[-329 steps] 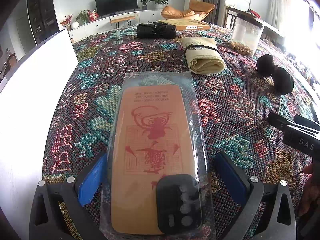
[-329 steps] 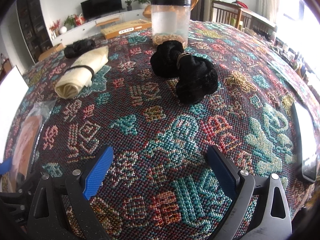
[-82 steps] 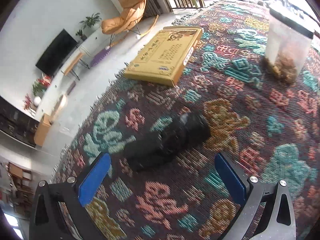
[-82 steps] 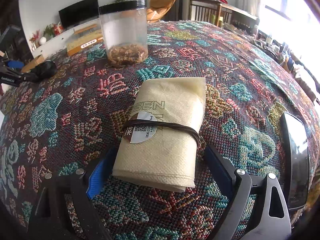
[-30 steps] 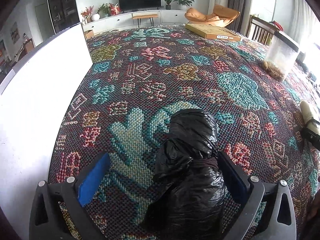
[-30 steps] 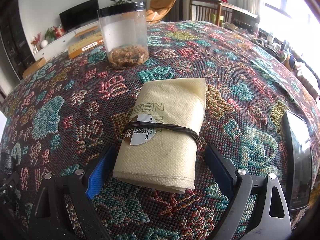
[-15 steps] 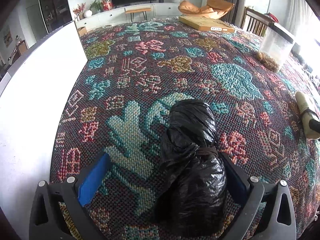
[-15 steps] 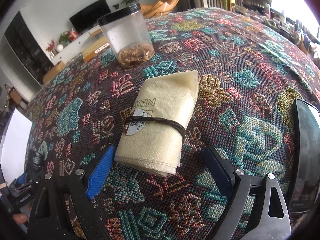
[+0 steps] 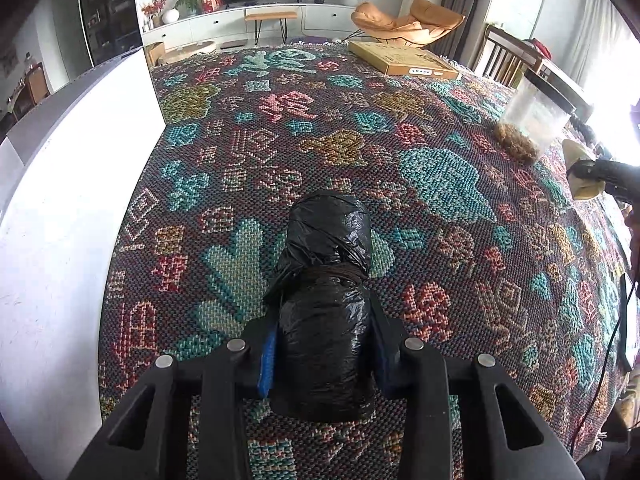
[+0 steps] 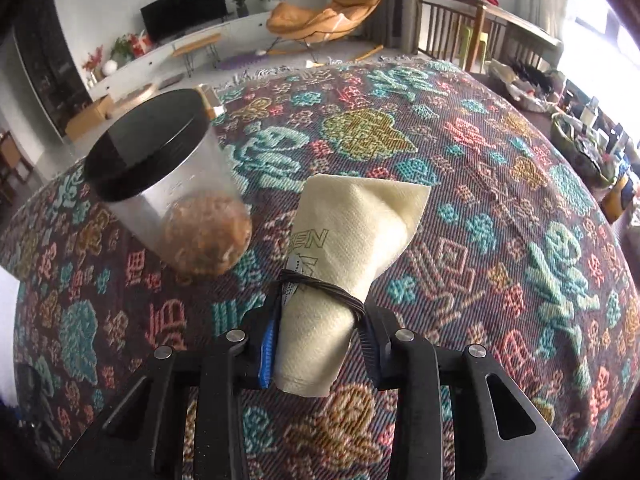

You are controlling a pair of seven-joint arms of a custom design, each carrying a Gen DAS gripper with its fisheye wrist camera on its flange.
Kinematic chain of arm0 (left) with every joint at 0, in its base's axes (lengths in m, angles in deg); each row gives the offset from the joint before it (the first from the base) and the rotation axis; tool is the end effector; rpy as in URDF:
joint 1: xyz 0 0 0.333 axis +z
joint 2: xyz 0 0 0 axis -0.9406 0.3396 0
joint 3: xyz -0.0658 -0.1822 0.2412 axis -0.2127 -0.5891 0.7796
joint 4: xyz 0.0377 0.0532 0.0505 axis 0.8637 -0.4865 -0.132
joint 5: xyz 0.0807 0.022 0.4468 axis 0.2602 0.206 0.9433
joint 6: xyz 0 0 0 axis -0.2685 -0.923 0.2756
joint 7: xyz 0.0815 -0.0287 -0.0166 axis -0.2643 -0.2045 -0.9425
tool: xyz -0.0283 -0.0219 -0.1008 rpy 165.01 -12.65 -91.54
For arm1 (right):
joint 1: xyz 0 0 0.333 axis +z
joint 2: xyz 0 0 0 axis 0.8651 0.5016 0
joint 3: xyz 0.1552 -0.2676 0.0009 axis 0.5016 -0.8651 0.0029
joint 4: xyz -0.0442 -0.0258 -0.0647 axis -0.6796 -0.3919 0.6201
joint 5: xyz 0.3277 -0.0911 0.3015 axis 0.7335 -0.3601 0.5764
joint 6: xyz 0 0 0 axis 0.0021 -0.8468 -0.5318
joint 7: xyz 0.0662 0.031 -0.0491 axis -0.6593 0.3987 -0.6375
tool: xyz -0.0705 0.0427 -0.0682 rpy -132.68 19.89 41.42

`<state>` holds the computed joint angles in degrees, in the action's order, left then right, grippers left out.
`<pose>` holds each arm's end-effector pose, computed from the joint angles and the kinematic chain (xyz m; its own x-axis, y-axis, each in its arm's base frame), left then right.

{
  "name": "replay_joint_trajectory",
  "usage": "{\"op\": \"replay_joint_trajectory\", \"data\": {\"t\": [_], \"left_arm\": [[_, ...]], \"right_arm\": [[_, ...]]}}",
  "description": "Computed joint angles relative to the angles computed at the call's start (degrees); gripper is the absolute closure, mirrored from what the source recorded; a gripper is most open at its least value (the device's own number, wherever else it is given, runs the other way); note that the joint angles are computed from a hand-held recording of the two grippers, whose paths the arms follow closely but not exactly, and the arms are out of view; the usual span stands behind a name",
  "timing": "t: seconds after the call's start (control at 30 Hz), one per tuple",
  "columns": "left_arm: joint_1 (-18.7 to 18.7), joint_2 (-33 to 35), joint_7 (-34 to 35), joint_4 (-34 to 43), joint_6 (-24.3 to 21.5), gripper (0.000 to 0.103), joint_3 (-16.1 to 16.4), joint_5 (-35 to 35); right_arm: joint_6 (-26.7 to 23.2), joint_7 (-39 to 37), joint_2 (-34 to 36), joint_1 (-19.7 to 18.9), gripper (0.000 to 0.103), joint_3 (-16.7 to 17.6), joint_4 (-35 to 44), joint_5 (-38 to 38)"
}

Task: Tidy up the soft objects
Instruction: 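Carry the black pouch and cream cloth into the white box, open both tools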

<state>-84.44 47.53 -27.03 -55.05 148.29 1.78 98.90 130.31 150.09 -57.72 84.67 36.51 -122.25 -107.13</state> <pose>0.6214 -0.2879 0.4237 0.0365 -0.9946 0.0975 -0.8604 -0.0810 -0.5031 0.7489 0.3203 0.4467 -0.1054 -0.9926 -0.0605 -0.8353 0.1214 -0.5362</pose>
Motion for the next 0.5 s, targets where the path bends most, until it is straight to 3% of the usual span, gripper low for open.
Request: {"op": "replay_joint_trajectory", "data": {"t": [0.13, 0.2, 0.37, 0.5], "left_arm": [[-0.24, 2.34, 0.59, 2.79, -1.92, 0.066, 0.15, 0.08], [-0.09, 2.56, 1.13, 3.10, -1.54, 0.066, 0.09, -0.97], [1.90, -1.06, 5.71, 0.43, 2.85, 0.066, -1.20, -11.00], [3.12, -8.30, 10.96, -4.42, 5.79, 0.066, -1.55, -19.31]], "right_arm": [[-5.25, -3.91, 7.11, -3.23, 0.066, 1.76, 9.15, 6.02], [-5.58, -3.91, 7.52, -3.97, 0.072, 1.73, 10.57, 8.24], [2.11, -1.52, -0.46, -1.52, 0.073, -0.77, 3.52, 3.57], [4.17, -5.04, -4.32, -0.02, 0.073, 2.79, 3.28, 4.25]]}}
